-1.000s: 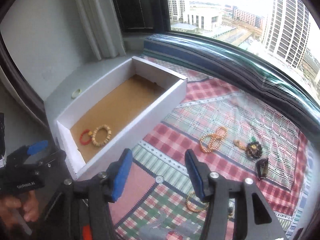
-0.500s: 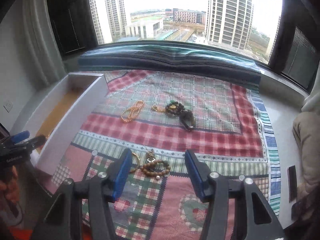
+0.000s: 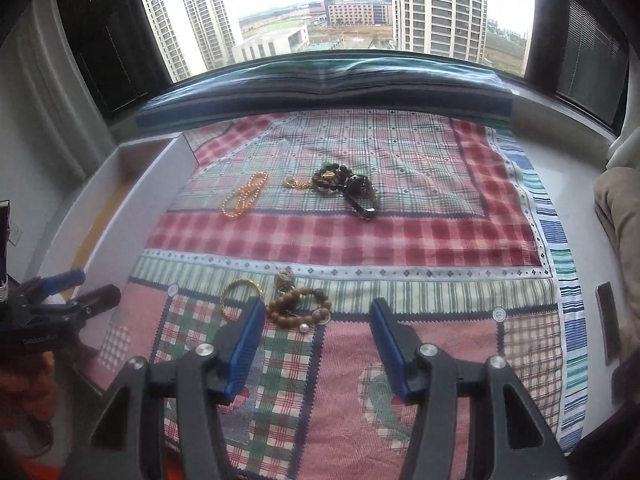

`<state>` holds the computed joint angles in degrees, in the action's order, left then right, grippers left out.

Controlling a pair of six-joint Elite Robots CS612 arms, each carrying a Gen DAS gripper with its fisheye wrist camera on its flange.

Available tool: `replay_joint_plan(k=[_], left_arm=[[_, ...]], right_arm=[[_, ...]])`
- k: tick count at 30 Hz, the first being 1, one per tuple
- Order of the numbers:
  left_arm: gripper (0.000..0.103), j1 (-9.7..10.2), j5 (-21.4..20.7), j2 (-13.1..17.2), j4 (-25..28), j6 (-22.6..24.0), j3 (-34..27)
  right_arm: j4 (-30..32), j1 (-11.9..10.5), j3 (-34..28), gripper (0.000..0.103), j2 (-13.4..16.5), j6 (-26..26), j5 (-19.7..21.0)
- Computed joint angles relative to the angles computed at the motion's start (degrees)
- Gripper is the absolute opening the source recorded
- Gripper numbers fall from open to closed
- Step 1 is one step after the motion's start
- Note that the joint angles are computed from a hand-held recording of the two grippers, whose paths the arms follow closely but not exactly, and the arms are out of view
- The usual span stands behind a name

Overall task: Organize jewelry
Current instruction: 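Withdraw both tools from the tray back over the quilt, then grasp the gold bangle with the left tool while the right tool grasps the brown bead bracelet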

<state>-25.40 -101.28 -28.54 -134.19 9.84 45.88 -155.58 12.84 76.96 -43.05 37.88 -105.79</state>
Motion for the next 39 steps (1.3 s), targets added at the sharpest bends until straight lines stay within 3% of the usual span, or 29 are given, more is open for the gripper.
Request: replay_joint_plan(k=[16,26,33,39], left_arm=[[0.102,-1.04,4.7,1.4,0.7,1.3,-1.5],[0.102,-1.22,5.1,2.9,1.9,1.8,-3.9],[0.102,-1.44,4.8,6.2,4.0,1.4,-8.0],[0.101,-2.07,5.3,10.9,7.9,1.6,-13.8]], right_arm=[[1.7,-0.5,-1.7,0.056,1.6,-0.2,2.7],[2.3,-1.0,-1.9,0.056,2.0,-0.5,3.5],[2.2,-1.8,-2.5,0.056,3.7,-0.6,4.9],[2.8,-3.1,-4.5,0.056,7.1,-1.1,7.2]])
